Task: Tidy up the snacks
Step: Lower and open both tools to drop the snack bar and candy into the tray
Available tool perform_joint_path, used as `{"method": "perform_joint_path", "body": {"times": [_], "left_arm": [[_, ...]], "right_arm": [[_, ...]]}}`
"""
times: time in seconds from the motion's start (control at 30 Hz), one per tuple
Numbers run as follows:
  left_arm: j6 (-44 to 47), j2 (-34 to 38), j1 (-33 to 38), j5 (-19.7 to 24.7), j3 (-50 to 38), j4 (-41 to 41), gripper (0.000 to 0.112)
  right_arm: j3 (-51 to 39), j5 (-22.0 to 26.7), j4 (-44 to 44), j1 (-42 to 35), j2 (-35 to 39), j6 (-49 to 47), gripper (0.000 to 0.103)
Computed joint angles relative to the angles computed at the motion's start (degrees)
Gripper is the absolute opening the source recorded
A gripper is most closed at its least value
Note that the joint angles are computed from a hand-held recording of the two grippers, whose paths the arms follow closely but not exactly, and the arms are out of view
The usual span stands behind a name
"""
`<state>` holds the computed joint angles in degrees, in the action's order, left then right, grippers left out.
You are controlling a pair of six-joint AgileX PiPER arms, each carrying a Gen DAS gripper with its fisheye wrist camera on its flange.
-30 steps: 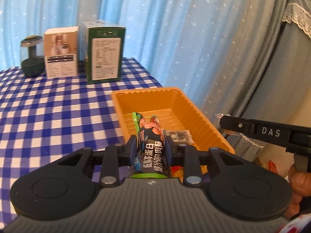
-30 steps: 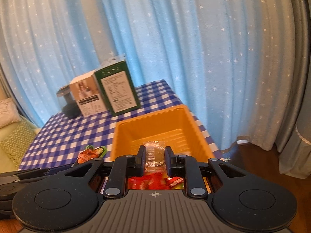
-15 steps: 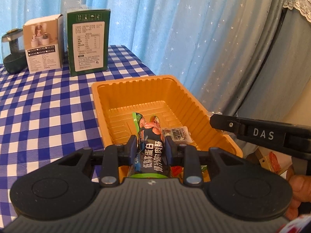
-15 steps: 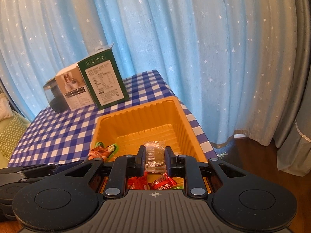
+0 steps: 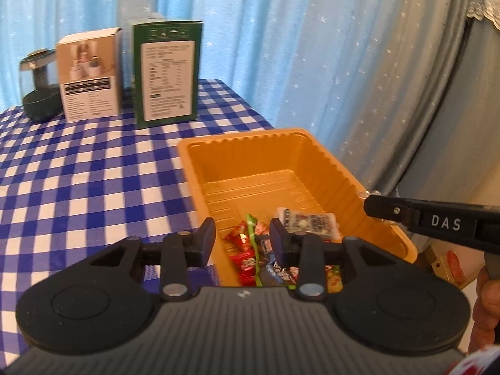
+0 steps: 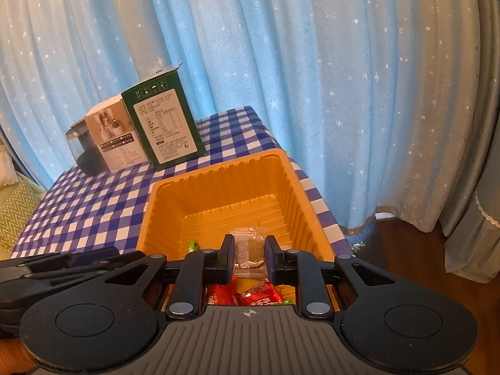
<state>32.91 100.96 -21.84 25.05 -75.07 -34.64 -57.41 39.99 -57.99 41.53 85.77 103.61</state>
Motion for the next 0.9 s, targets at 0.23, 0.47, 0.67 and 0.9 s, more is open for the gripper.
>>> {"method": "perform_joint_path", "body": {"times": [0.23,0.47,0.67,0.9], "left_arm": [[1.1,-1.4,2.0,0.7,1.2,-1.2,0.035],[0.1,-2.5,2.1,0.3,2.8,0.8,0.057],[-2.8,-3.6,2.4,0.2,4.7,3.9,0.071],[-8.1,-7.2,2.2,-1.4,8.2,8.3,0.095]], "right_arm": [[-1.4,-1.1,0.0,0.2,1.4,-0.3,0.021],[0.5,-4.8,-2.7,-1.9,1.0,5.4,0.046],[3.5,-0.4,-3.6,-0.1,-2.2,9.8,0.063],[4.7,2.8,1.8,2.7,-5.4,7.8,0.064]]}}
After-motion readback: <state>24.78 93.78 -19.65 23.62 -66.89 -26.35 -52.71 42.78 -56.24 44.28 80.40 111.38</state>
